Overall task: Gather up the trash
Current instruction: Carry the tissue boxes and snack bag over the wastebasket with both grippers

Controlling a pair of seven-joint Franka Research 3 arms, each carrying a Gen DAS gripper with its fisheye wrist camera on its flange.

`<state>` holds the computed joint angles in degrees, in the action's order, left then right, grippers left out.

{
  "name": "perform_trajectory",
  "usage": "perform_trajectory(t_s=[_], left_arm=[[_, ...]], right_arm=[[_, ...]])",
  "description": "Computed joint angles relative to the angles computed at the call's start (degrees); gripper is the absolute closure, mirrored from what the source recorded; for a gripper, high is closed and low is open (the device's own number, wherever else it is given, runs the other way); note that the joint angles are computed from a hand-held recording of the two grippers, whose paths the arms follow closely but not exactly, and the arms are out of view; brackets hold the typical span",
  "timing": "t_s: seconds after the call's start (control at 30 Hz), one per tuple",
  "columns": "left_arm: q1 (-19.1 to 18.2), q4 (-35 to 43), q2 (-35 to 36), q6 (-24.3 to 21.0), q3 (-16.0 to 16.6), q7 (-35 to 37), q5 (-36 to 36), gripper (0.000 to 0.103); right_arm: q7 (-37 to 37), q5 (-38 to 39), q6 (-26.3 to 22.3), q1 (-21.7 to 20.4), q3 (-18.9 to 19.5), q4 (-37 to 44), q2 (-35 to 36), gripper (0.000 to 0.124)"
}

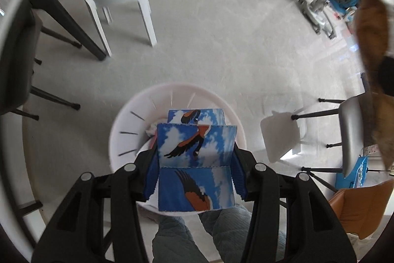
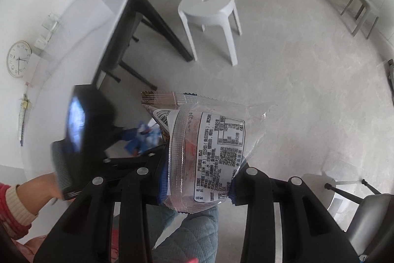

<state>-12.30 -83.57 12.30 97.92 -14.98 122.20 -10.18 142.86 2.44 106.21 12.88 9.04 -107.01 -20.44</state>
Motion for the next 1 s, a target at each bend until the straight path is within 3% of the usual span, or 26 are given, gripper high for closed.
perform_trajectory(t_s=[0.17, 0.4, 0.8, 1.0], left_arm=[[-0.8, 0.3, 2.3, -0.2, 0.2, -2.0, 3.5, 0.050], [-0.2, 5.0, 2.5, -2.7, 0.0, -4.0, 2.9, 0.024], [3.5, 14.8, -4.0, -11.7, 1.9, -0.3, -2.9, 0.013], [6.4, 19.3, -6.0, -14.2, 4.1, -1.3, -5.3, 0.012]], right_arm=[[-1.8, 2.0, 3.2, -0.2, -1.2, -3.8, -0.9, 0.087], [-1.9, 2.5, 4.4, -0.9, -1.1, -5.4, -1.6, 0.087], [2.1, -0.7, 4.9, 0.7, 2.3, -2.5, 0.4, 0.087], [4.4, 0.0, 12.4, 3.7, 3.0, -3.5, 4.4, 0.086]])
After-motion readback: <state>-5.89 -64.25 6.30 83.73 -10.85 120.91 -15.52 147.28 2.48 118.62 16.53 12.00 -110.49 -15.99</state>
